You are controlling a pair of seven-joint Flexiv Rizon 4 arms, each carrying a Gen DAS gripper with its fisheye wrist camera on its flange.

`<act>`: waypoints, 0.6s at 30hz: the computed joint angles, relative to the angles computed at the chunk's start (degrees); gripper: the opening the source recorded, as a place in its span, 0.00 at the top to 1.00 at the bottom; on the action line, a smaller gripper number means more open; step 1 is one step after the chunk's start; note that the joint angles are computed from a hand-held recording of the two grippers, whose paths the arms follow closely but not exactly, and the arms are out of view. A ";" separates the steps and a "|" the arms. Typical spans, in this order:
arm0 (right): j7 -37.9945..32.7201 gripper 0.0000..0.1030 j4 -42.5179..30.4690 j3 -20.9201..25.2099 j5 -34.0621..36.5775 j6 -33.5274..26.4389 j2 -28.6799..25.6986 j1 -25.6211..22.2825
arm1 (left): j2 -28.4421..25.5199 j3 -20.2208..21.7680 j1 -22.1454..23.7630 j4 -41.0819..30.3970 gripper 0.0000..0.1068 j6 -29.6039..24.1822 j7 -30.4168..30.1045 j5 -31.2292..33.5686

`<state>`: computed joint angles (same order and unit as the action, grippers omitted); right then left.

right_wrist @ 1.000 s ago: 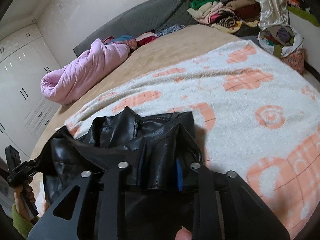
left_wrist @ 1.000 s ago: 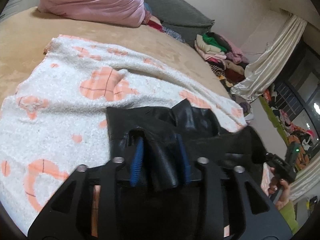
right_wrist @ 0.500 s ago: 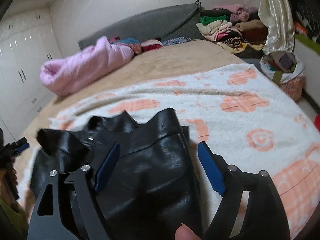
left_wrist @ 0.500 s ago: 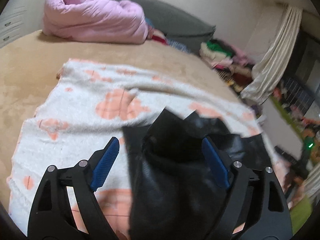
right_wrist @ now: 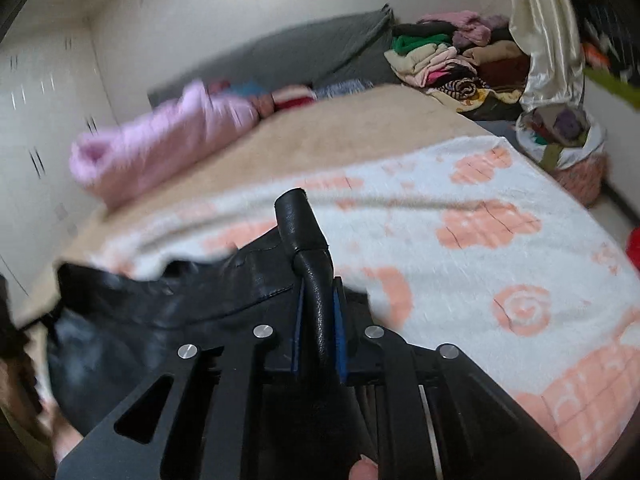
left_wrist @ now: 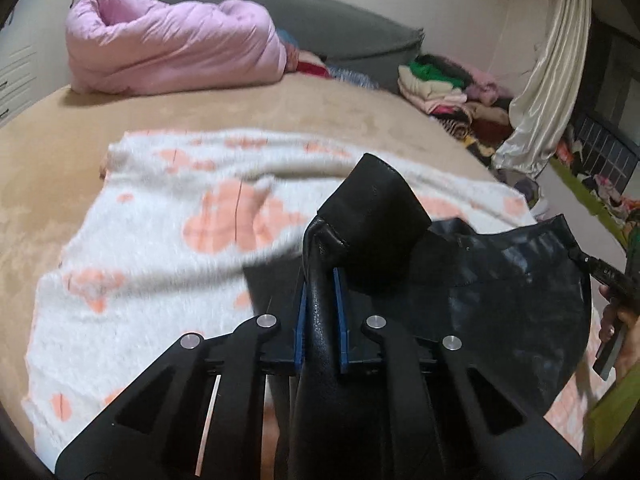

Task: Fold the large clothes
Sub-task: 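Lift the jacket with both tools and fold it over onto itself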

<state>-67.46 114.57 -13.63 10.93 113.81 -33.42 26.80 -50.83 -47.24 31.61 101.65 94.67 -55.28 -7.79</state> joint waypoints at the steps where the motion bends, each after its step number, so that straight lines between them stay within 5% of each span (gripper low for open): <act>1: -0.15 0.89 -0.56 -0.99 0.63 -0.20 -0.13 0.83 | -0.13 0.20 -0.33 -0.50 0.95 0.27 -0.05 -0.05; 9: 3.75 0.88 -6.13 -7.63 0.26 -7.35 -6.39 4.73 | -1.81 5.62 -5.38 -5.40 0.95 -3.28 -2.64 -4.86; 18: 11.59 0.81 -7.09 -3.71 -6.42 -11.07 -8.72 -0.13 | -2.55 10.94 -9.88 -7.27 0.83 -4.80 -2.38 -10.04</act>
